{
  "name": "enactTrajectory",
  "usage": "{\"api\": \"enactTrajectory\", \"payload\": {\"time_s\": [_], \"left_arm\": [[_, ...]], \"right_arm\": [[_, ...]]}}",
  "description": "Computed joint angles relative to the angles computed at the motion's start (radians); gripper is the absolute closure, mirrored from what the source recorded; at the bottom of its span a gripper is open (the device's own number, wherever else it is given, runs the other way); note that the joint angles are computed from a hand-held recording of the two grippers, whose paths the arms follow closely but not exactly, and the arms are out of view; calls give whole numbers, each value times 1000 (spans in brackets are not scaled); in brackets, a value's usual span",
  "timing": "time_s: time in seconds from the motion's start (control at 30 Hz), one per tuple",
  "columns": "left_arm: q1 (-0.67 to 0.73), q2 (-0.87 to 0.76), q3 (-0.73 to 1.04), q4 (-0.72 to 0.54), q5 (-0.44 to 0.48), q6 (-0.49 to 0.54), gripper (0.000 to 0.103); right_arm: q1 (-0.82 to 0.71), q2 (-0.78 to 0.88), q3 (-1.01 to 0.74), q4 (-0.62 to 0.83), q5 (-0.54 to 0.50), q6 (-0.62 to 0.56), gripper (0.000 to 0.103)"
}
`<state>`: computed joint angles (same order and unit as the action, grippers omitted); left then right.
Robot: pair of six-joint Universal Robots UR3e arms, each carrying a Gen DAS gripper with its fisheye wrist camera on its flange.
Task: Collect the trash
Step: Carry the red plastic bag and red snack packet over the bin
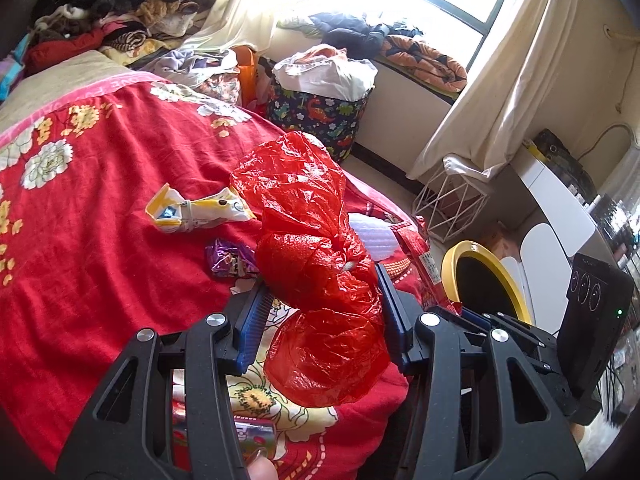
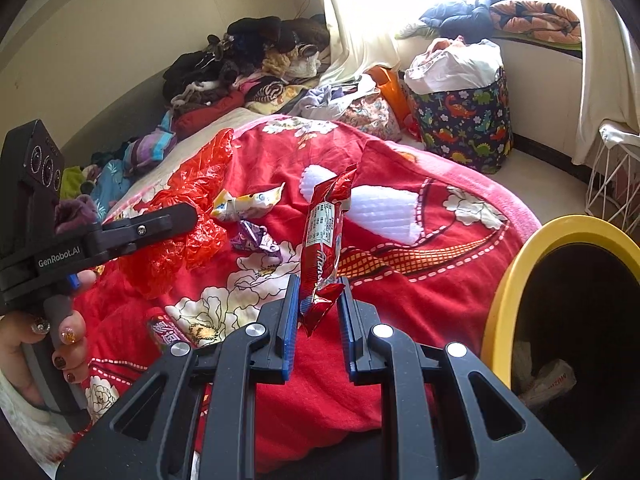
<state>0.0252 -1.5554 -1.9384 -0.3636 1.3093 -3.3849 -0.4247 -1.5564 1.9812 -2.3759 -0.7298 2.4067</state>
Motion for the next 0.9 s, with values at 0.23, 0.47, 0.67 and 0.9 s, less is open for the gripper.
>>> {"api": "enactTrajectory", "payload": {"time_s": [0.23,0.47,0.67,0.9], "left_arm": [[-23,-9,18,5,6,6,61],[-51,-24,42,5,13,7,61],[-68,-35,56,9,10,15,61],[-103,-57,80,12,18,17,61]], "right_arm": [[-51,-20,3,26,16,-9,85],[-105,-39,13,46,30,-15,85],[-146,-52,20,58,38,-20,85],[-182,-62,21,70,45,-20,85]]}}
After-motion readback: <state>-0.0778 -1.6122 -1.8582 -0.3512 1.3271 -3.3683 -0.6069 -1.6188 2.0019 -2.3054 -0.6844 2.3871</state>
